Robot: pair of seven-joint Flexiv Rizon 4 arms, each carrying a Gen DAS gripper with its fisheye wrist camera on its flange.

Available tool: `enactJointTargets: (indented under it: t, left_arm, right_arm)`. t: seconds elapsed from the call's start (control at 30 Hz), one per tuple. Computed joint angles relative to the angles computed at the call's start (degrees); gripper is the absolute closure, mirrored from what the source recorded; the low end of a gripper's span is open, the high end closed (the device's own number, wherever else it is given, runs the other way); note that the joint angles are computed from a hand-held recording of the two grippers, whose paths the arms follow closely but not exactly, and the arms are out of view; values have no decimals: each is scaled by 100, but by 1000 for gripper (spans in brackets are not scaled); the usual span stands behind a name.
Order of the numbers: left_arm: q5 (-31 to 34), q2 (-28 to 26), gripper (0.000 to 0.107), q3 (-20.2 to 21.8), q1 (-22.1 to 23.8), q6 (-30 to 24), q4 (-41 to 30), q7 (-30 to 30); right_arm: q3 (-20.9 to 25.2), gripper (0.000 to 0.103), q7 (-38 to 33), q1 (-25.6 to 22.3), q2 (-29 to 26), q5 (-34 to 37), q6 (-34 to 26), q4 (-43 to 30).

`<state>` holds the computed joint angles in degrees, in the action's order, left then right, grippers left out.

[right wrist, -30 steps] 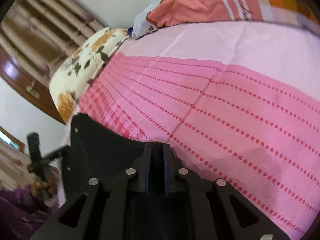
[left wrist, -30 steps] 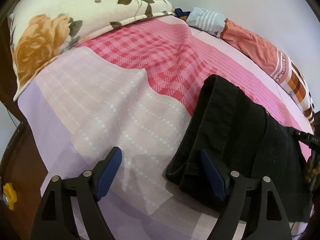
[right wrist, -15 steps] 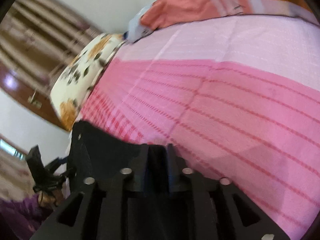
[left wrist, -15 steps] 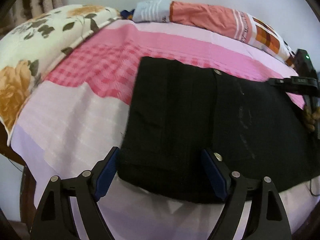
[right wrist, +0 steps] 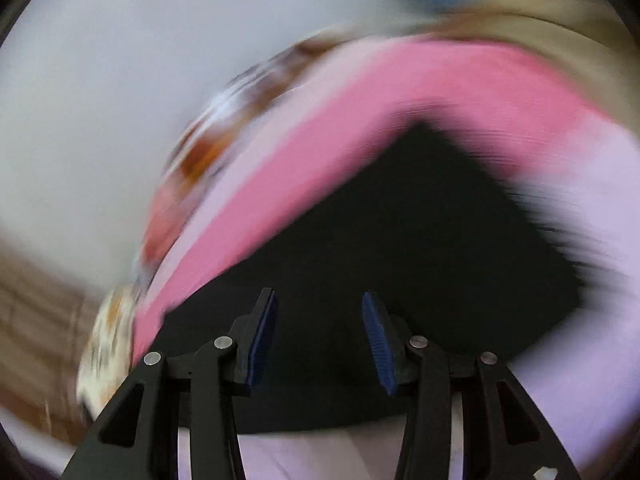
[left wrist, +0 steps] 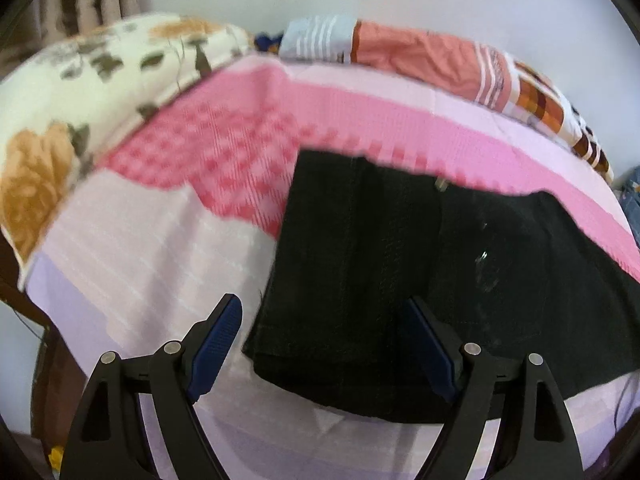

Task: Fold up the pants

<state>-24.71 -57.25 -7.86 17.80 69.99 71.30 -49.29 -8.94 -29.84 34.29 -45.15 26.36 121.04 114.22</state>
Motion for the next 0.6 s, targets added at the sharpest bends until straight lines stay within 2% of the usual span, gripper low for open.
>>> enactJointTargets:
  t: [0.03,0.07,0.13,0.17,0.23,0.27,0.4,0.53,0.6]
  left_arm:
    - [-27,63,24,-105,36,139,93,73]
    - [-55,108,24,-191,67,173,142,136]
    - [-94,187,24,-280,69,116,190,224]
    - [-91,215,24,-266,35,78,200,241]
    - [-99,276,24,-329,4,44,264,375]
    - [-100,283,24,-341,-27,50,269,429]
    - [-118,399,24,-378,-128,-74,434,622]
    - [-259,500,24,-518,-124,0,650,831]
    - [-339,516,24,-527,-132,-127,667,841]
  right_arm:
    - [156,70,281,-27,-10,497,498,368]
    - [386,70,485,-138,-64,807,1026,562]
    - [352,67,403,56,50,1456,1147,787]
    - [390,67,450,58,8,1481,1394,825]
    - [790,67,642,-250,-163,1263,2098,841]
    - [911,67,681,-359,-208,1139,2231,816]
    - [1096,66,680,-528,-325,955,2150,667]
    - [1230,64,890,-677,-617,827,2469,437]
    - [1221,63,834,-686,-633,752,2395,400]
